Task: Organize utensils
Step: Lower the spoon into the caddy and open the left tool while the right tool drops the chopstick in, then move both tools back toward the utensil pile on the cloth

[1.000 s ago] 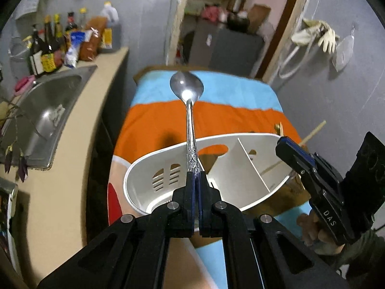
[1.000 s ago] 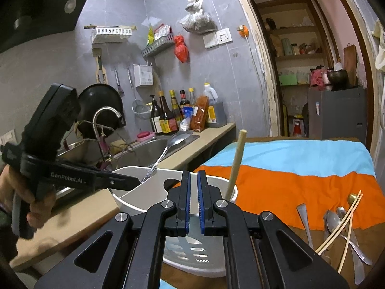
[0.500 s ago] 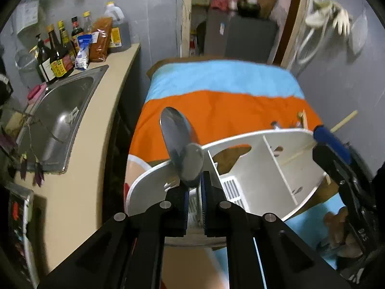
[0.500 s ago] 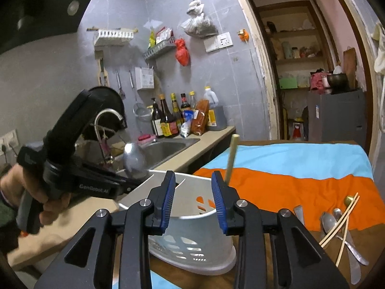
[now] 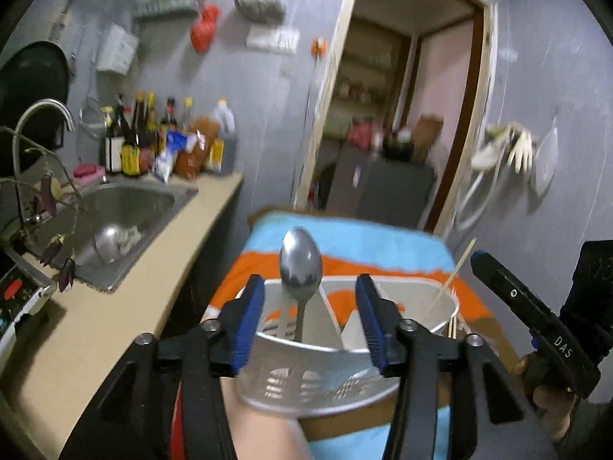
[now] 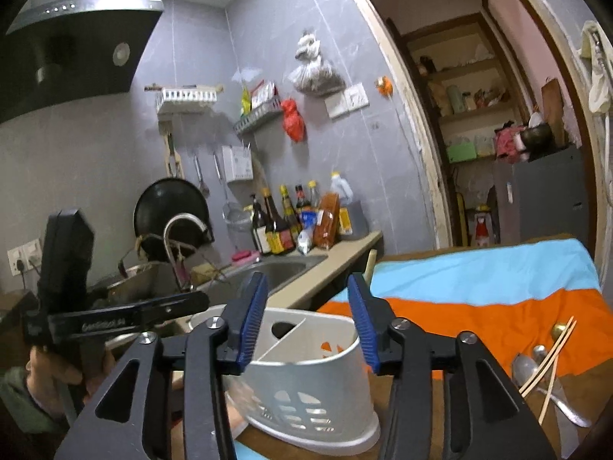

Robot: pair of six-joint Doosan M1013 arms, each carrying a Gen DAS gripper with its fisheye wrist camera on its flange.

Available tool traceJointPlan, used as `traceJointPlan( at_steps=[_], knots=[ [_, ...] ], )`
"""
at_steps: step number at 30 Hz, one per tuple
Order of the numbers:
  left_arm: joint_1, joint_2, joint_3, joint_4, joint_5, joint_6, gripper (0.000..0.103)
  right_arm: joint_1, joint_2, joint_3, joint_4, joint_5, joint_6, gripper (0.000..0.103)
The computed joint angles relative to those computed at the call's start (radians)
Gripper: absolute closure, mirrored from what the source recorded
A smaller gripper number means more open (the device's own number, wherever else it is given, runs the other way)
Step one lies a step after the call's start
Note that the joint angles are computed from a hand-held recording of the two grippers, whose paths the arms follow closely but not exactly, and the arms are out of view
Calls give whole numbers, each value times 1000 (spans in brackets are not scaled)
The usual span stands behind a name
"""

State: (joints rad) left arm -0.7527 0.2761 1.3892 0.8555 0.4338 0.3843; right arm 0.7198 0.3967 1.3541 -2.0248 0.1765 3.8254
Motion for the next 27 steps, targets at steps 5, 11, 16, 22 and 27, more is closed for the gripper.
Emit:
traceJointPlan(
  at_steps=[5, 11, 16, 22, 27],
  knots=[
    [-37, -7, 25, 434, 18, -375, 32, 10, -24, 32, -163, 108, 117, 30],
    [-74, 2, 9, 661, 61, -556, 6, 15, -71, 91, -225, 250, 116, 3],
    [-101, 19, -10, 840, 65, -690, 4, 8, -130, 158, -233, 348, 91, 0],
    [-134, 42, -44, 933, 60, -762, 3, -6, -198, 225, -188, 412, 35, 0],
    [-158, 85, -112, 816, 18, -615, 3, -32, -241, 264, -94, 389, -42, 0]
  ],
)
